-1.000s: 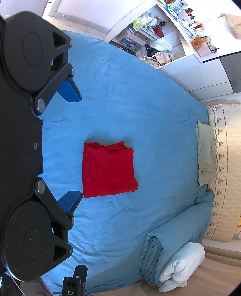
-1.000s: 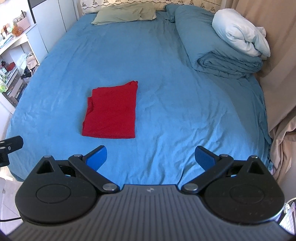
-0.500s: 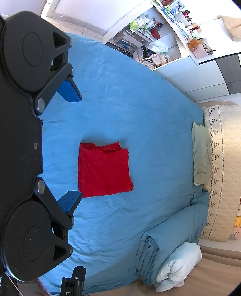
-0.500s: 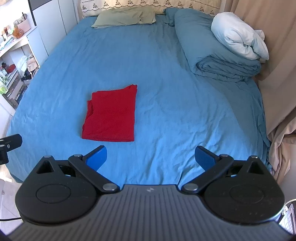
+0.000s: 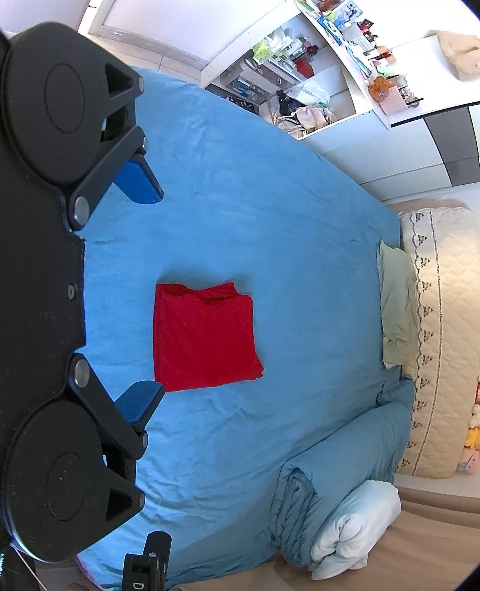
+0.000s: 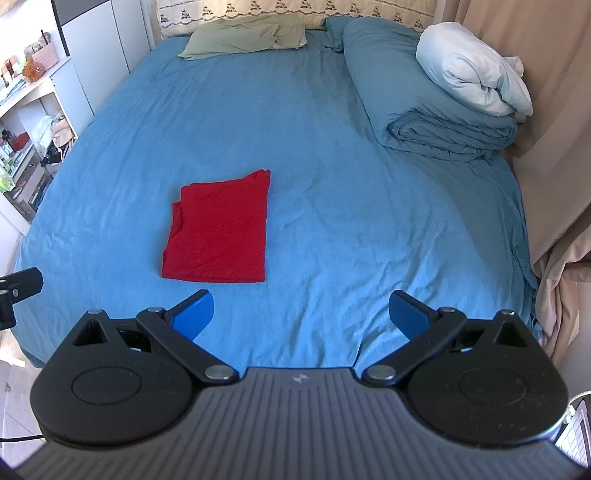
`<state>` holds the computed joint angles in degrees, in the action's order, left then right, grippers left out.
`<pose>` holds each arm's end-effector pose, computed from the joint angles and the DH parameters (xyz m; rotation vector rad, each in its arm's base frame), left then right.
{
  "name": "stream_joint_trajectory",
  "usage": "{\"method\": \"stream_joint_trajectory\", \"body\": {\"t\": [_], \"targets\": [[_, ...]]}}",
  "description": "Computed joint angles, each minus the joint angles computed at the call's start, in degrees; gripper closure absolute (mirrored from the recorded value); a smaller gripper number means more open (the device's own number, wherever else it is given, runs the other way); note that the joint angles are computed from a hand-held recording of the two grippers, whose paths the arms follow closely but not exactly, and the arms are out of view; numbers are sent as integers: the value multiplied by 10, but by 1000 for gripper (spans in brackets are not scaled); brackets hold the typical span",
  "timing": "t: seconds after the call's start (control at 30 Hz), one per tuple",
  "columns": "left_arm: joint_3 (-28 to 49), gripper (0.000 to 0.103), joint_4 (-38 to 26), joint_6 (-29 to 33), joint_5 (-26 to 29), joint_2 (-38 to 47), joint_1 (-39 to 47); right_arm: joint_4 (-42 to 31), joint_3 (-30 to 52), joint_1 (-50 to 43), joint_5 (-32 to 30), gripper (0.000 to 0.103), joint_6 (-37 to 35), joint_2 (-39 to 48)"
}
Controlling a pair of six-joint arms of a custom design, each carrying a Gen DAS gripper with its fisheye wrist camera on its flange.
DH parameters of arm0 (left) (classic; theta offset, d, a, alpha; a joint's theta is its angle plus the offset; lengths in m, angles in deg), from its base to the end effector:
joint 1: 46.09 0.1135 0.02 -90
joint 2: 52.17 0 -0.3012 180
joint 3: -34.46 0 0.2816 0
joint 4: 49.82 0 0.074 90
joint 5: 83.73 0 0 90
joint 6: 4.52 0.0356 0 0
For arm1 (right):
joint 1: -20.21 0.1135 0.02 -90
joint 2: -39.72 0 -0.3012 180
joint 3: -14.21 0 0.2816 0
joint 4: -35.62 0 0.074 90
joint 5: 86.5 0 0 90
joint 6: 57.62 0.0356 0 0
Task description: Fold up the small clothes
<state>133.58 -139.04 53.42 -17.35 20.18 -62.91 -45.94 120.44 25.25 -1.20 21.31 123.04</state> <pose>0.2237 -0.0527 0.4328 -0.4641 2.4910 0.2250 0.2999 0.0294 0.4288 -0.3925 2.5606 0.0679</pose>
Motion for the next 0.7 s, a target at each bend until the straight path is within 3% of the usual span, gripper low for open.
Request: {"method": "stream_joint_trajectory", "body": {"t": [0.7], "targets": [[7, 0, -8, -27, -19, 8, -24, 12, -12, 3, 3, 0, 5, -13]]}}
